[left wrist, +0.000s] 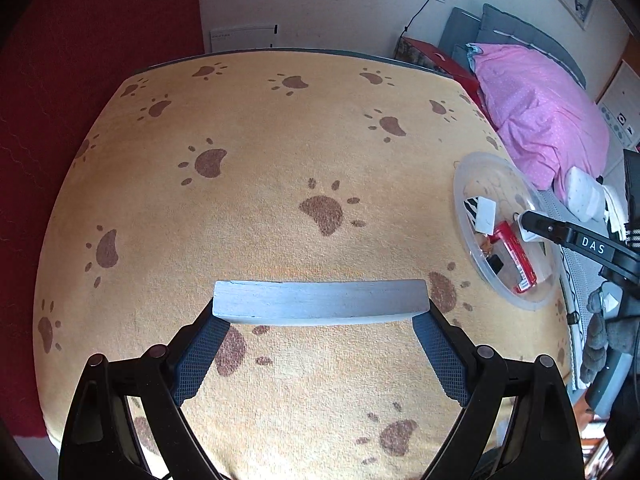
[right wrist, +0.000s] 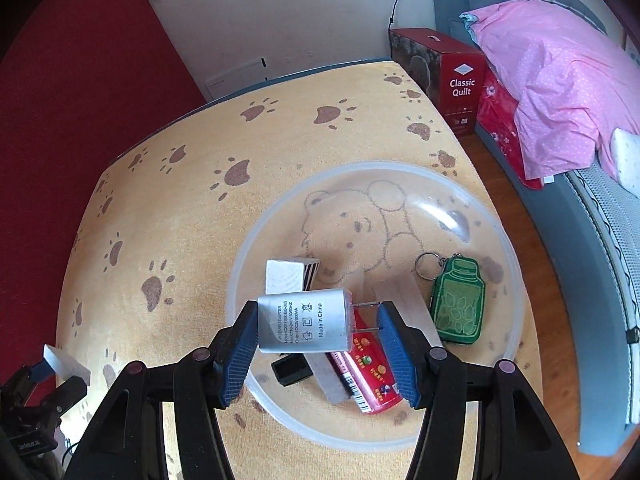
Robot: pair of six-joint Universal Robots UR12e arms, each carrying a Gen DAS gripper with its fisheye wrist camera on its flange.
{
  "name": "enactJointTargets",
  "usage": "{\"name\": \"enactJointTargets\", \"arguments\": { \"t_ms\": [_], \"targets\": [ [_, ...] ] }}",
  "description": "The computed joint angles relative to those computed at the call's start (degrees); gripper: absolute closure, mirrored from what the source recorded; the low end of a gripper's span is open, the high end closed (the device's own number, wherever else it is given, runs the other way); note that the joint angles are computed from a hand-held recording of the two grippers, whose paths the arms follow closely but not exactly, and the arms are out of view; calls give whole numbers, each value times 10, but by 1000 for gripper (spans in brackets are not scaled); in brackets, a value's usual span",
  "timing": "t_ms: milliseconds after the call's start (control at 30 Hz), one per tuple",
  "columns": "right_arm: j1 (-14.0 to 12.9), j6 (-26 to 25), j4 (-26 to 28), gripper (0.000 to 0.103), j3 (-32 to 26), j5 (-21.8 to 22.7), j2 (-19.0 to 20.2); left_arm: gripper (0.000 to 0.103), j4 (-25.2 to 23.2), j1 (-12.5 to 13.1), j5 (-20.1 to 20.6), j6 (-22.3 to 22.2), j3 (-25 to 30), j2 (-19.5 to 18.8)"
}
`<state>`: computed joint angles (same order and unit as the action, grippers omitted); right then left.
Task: Organize rigid objects
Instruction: 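Carry the white charger into the bowl and release it while the left gripper carries the white block, then lower the long white block into the bowl and open the left gripper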
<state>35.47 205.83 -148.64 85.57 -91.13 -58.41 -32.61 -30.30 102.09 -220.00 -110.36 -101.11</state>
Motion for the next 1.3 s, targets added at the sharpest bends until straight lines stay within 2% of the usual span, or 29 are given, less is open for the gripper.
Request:
{"name": "enactJointTargets", "arguments": {
  "t_ms": [200,300,567,933,1300],
  "targets": [
    [-7,-1,-2,40,-5,6,5,10,-8,-6,8,-11,5,-2],
    [-10,10,-12,31,-2,9,4,10,-8,-8,10,-11,7,-3],
    [-18,19,-30,31,27,13,-14,10,-13,-16,8,-4,24,-16],
    [-36,43,-48,31,88,15,-52,10,-11,-30,-13,38,73,-55],
    [-54,66,-69,31,138,18,-84,10,-11,-44,-42,92,152,-113]
  ]
}}
